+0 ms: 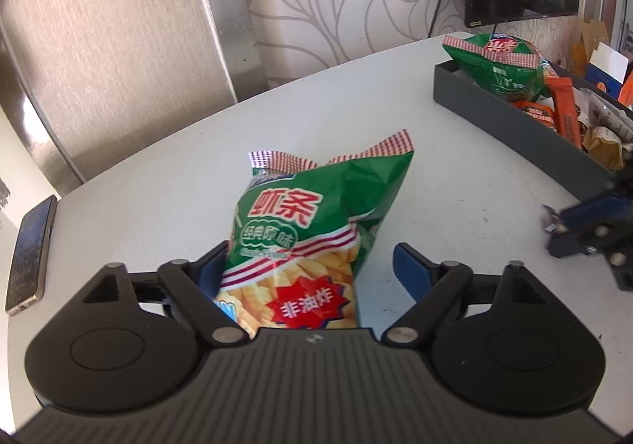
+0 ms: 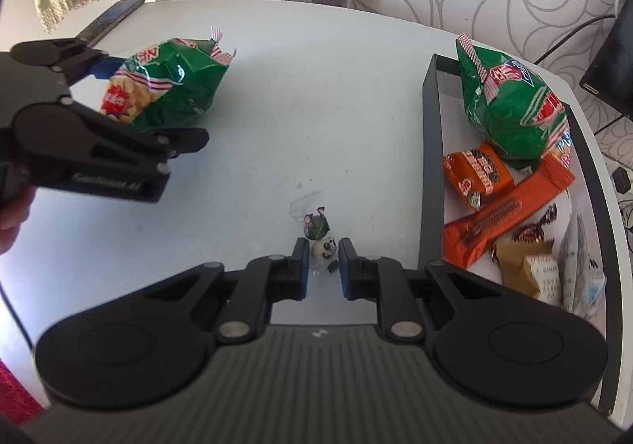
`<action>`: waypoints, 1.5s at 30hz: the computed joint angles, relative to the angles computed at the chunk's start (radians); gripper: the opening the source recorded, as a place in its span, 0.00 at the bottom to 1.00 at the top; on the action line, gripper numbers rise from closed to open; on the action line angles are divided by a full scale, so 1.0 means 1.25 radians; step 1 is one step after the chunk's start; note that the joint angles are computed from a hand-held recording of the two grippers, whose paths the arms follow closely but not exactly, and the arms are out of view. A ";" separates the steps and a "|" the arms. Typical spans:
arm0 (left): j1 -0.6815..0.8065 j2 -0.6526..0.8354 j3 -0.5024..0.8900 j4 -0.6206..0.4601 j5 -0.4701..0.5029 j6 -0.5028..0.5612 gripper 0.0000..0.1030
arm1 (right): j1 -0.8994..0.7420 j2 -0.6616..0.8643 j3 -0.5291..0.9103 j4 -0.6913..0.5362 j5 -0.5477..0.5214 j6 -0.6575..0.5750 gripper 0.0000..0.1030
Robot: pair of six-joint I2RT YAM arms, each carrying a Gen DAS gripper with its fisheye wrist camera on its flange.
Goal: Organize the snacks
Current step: 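Carry the prawn-cracker bag toward the box while the right gripper approaches the small candy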
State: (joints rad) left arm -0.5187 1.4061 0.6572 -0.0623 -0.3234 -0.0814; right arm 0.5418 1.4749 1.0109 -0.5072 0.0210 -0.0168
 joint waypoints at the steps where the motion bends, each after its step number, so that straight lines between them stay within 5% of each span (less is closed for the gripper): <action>1: 0.001 -0.002 -0.001 0.002 -0.004 0.002 0.77 | 0.006 -0.013 -0.008 0.000 0.005 0.010 0.19; 5: 0.016 -0.029 -0.010 -0.008 0.020 -0.010 0.68 | 0.032 -0.061 -0.034 -0.003 0.027 0.056 0.18; 15: -0.002 -0.088 -0.035 -0.039 0.034 -0.037 0.64 | 0.121 -0.133 -0.065 -0.014 0.088 0.160 0.18; 45: -0.088 -0.123 0.047 -0.046 0.045 -0.057 0.62 | 0.313 -0.286 -0.035 -0.137 0.315 0.345 0.18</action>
